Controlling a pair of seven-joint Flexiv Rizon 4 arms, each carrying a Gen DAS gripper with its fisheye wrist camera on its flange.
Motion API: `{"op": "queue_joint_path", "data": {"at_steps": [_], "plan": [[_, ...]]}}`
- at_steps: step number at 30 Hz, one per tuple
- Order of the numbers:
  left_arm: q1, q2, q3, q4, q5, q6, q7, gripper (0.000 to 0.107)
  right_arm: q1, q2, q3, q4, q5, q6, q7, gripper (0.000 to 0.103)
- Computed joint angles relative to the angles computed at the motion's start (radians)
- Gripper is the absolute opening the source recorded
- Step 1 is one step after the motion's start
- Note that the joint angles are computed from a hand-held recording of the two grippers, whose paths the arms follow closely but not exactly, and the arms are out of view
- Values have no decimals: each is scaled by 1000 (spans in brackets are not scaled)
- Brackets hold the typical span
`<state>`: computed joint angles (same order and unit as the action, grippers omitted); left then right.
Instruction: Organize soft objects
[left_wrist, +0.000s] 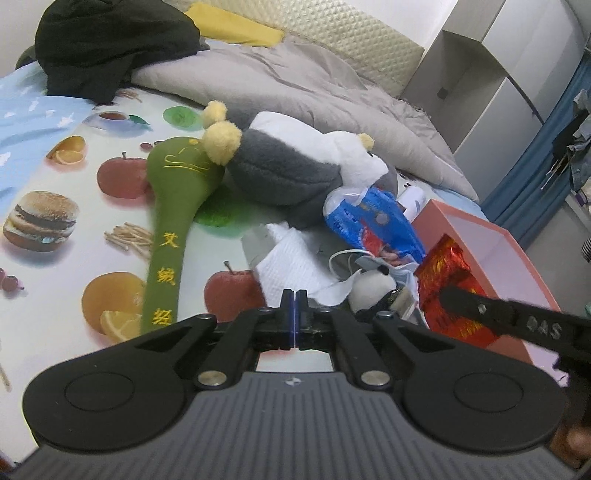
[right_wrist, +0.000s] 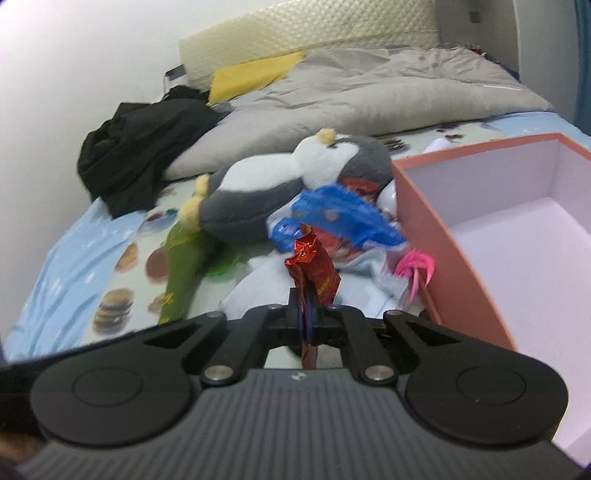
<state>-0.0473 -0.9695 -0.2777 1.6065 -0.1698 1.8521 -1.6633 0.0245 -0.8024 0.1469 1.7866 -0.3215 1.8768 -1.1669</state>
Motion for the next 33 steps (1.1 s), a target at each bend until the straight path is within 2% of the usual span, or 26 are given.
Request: {"op": "queue_joint_path", "data": {"at_steps": [3, 5, 7, 9, 15, 20, 21, 22, 25, 28, 33], "plan": [[-21, -4, 40, -19, -1, -30, 26, 1, -29, 14, 37, 37, -23, 2, -13, 6], [0, -23, 20, -49, 9, -62, 56, 8, -50, 20, 59, 61, -38, -1, -17, 6], [-20, -41, 50, -96, -15, -107, 74, 37, -65, 23, 75, 80, -47, -7, -17, 6], [-26, -70, 54, -139, -19, -106, 98, 45, -83, 24, 90, 94, -55, -14, -18, 6], [-81, -156, 108, -304, -70, -210, 151, 45, -116, 25, 113, 122, -67, -17, -23, 6], [-153, -217, 210, -418, -118, -302, 115, 43, -143, 21, 132, 127, -78, -20, -21, 6], [-149, -224, 204, -426, -118, -308, 114, 35, -148, 20, 135, 127, -80, -22, -20, 6], [-149, -231, 202, -435, -117, -311, 113, 23, -156, 19, 141, 128, -83, -22, -19, 6], [-148, -240, 196, -447, -126, -323, 91, 4, -159, 19, 140, 134, -81, -17, -16, 6], [-147, -228, 190, -423, -125, -297, 71, 2, -167, 17, 145, 134, -83, -17, -10, 6], [-109, -166, 121, -315, -117, -227, 73, 1, -164, 21, 136, 138, -84, -6, -5, 6]]}}
